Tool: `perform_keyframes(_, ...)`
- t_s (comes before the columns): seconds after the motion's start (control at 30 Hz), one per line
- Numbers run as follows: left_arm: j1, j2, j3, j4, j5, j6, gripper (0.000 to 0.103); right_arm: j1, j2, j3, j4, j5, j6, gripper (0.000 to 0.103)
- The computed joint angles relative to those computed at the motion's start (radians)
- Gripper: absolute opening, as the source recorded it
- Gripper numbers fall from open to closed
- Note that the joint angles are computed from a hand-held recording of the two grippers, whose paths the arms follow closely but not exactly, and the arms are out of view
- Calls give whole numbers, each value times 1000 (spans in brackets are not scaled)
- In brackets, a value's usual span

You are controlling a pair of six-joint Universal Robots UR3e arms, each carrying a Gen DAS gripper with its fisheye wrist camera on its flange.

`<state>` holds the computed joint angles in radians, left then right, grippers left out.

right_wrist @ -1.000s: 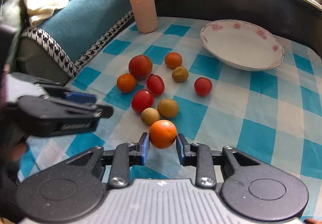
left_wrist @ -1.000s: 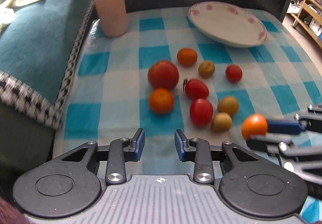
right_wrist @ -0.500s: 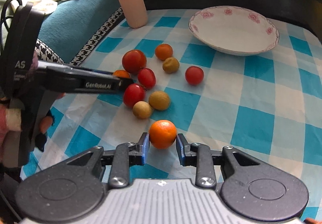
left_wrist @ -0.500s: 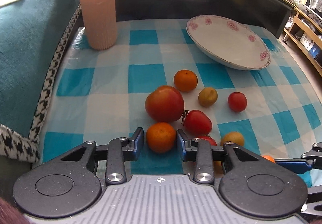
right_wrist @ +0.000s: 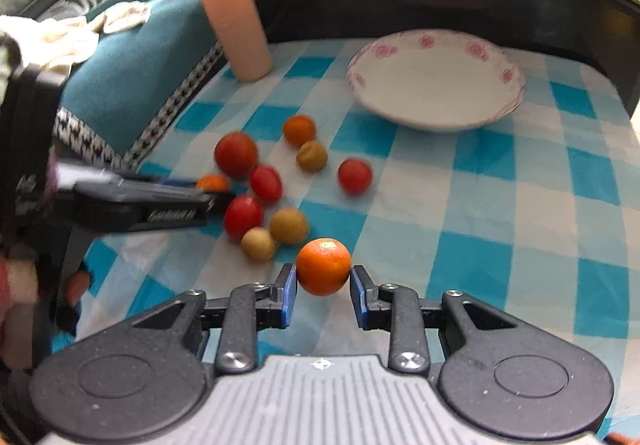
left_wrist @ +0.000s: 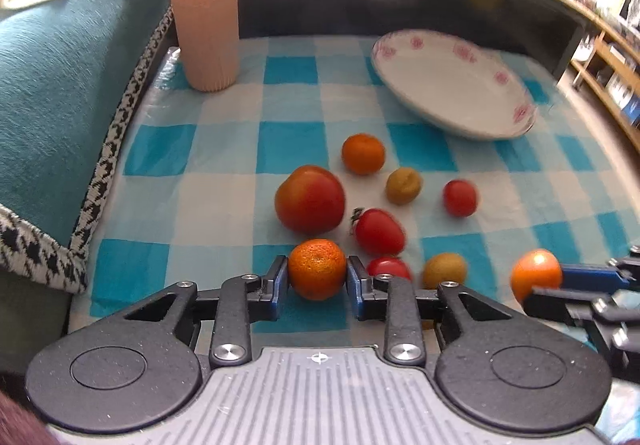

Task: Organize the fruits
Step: 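Carry both tangerines over the white plate and open both tools to drop them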

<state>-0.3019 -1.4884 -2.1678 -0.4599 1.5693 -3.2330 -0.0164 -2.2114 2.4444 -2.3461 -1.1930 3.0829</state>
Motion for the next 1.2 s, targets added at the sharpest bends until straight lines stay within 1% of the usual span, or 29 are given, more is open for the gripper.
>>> perform_keyframes(0.07, -19, 22, 11, -9, -1, -19, 38, -26, 2, -18, -3, 6, -2, 31)
perform_keyframes(0.17, -76, -27, 100, -32, 6, -42, 38, -53, 35, -53, -36, 4, 15, 31)
perform_keyframes(0.27, -113, -121, 193, 8, -15, -61, 38, -57, 107, -91, -108, -14, 35, 32)
perform_keyframes(0.33, -127, -193, 271, -4, -28, -67, 38, -49, 177, -115, -174, -39, 37, 32)
perform_keyframes(0.43, -147, -292, 368, 2, -6, -55, 38, -53, 297, -148, -267, -68, 36, 32)
perform_keyframes(0.57, -150, -399, 484, -11, -10, -62, 38, -80, 421, -169, -359, -69, 25, 32)
perform_keyframes(0.7, -168, -494, 595, -39, 4, -72, 38, -116, 507, -189, -406, -60, -3, 32)
perform_keyframes(0.83, -183, -525, 631, -22, 45, -49, 39, -166, 553, -188, -432, -12, -36, 32)
perform_keyframes(0.93, -186, -533, 639, -15, 60, -53, 38, -172, 573, -192, -439, 4, -32, 32)
perform_keyframes(1.03, -180, -533, 633, -5, 55, -62, 40, -170, 580, -196, -443, 9, -17, 33)
perform_keyframes(1.2, -169, -536, 645, -11, 43, -96, 40, -178, 585, -193, -470, 26, 27, 33)
